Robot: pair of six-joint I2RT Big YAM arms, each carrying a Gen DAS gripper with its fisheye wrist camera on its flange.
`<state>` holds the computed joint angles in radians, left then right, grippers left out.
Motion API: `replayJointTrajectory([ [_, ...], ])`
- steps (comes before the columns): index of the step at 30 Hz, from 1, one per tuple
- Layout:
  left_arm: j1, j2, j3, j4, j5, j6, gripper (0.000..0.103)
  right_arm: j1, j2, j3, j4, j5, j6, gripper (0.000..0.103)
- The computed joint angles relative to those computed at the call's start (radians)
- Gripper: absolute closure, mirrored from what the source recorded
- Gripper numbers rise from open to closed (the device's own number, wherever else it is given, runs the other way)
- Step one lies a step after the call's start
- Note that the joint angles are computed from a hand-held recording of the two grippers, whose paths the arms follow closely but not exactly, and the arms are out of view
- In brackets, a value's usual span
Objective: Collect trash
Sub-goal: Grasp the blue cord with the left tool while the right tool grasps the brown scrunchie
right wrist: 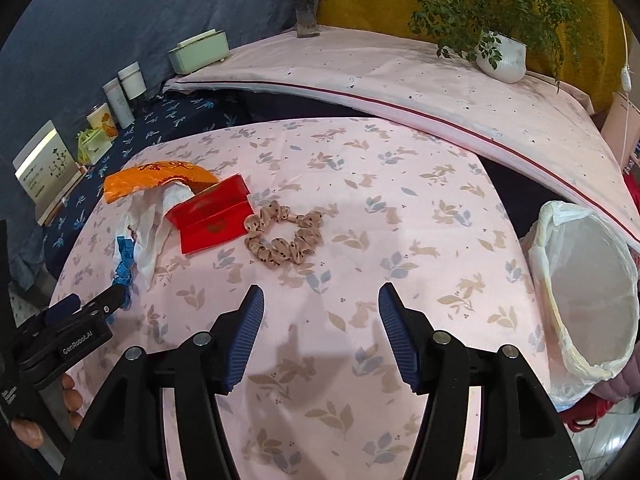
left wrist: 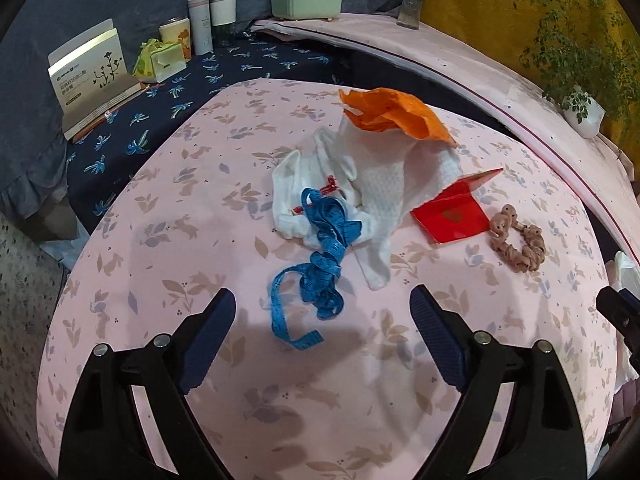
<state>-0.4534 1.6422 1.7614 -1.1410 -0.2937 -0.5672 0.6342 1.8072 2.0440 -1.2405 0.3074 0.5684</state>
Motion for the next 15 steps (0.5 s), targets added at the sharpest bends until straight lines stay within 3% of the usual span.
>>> replayJointTrajectory([
  [6, 0.033, 0.024, 0.0, 0.023, 0.062, 0.027, 0.033, -0.003, 0.093, 0.112, -0.039, -0.001, 0.003, 0.045],
  [9, 0.051, 0.031, -0.004, 0.03, 0.113, 0.025, 0.047, -0.008, 0.13, 0.155, -0.052, -0.004, 0.013, 0.045],
  [11, 0.064, 0.027, -0.017, 0.043, 0.152, 0.011, 0.066, -0.011, 0.153, 0.179, -0.059, -0.005, 0.019, 0.045],
  [15, 0.076, 0.011, -0.038, 0.071, 0.188, 0.007, 0.083, -0.02, 0.207, 0.239, -0.088, 0.0, 0.028, 0.045],
])
